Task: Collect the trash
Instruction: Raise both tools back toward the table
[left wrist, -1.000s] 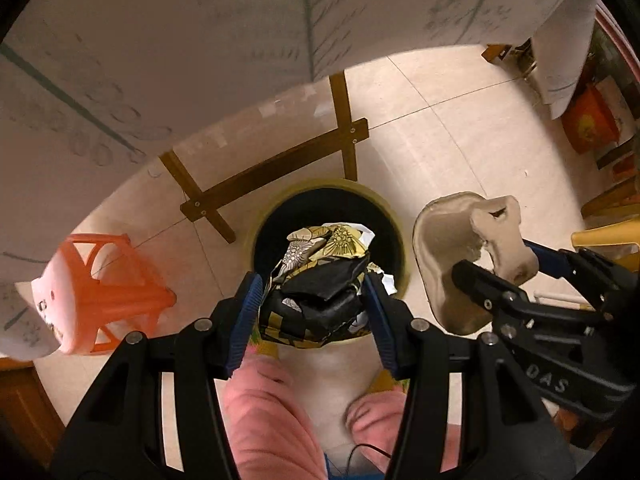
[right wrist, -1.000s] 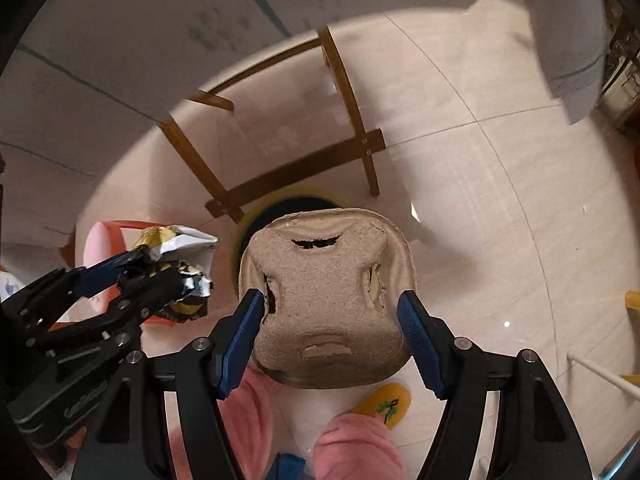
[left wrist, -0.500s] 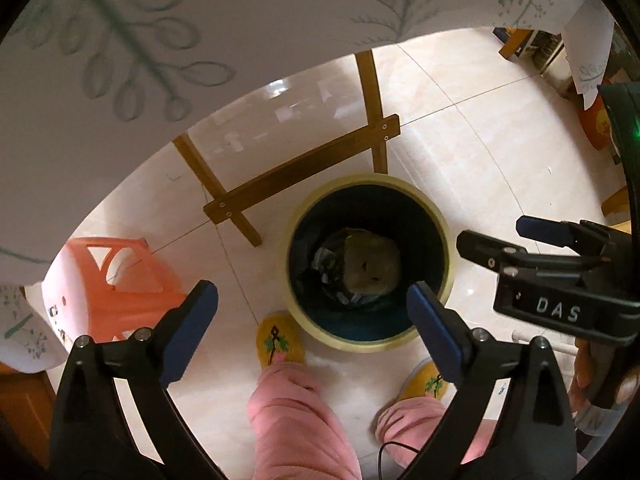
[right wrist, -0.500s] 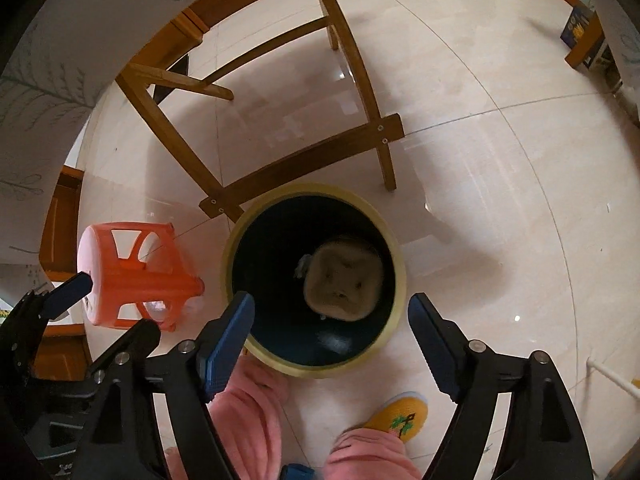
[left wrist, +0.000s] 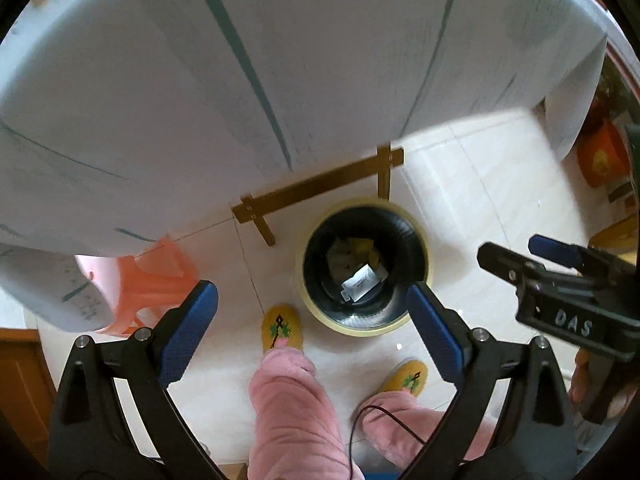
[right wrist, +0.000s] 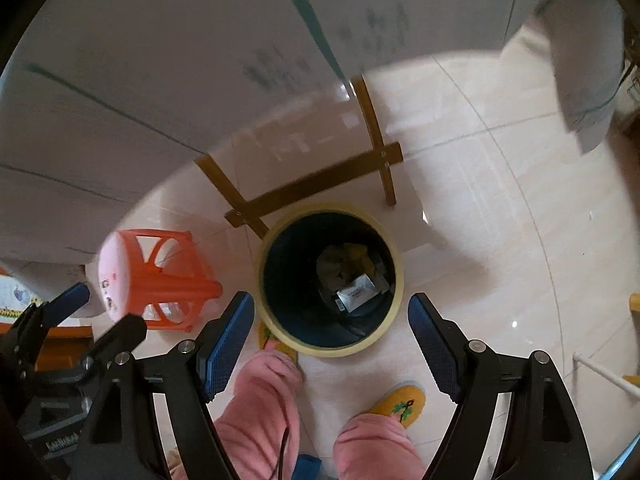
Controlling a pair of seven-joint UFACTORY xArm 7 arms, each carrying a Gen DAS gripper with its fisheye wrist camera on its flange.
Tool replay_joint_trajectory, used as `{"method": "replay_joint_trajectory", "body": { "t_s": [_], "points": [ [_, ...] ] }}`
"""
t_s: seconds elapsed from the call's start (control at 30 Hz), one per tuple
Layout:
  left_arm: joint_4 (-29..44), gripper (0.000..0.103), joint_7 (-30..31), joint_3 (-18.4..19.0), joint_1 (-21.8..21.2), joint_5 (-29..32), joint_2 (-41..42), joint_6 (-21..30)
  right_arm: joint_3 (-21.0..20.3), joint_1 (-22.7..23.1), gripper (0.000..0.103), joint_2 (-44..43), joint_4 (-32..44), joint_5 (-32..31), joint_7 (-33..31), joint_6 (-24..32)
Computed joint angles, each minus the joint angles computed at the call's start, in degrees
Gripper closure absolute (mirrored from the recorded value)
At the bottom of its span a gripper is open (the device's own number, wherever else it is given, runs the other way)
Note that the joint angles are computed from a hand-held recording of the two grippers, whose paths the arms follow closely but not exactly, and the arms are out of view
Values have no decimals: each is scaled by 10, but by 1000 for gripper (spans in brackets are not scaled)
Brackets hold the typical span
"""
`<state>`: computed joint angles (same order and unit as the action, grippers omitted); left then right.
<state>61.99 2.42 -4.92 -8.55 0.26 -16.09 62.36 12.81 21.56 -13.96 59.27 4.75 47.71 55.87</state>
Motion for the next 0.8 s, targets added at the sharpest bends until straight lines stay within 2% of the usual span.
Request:
{"method": "replay_joint_trajectory", "body": {
  "t_s": [0.2,0.33,0.4,0.57,0.67,0.8],
  "points": [
    [106,9,-23,2,6,-3,-8,90,8,-2,22,-21,108,-23,7,85],
    [195,9,-28,3,8,-10,0,149,18,-7,22,-17,210,-58,-3,140],
    [251,9,-19,9,7,-23,13,191,24,-10,22,-11,252,-77,-10,155],
    [358,9,-31,1,9,-15,32,239,28,-18,22,-1,358,-109,-32,190],
    [461,9,-34,-3,7,-10,71,289,29,-24,22,12,418,-120,-42,205],
    [583,9,-45,-13,-4,6,125,327,31,-27,22,41,496,-137,-58,233]
  ]
}}
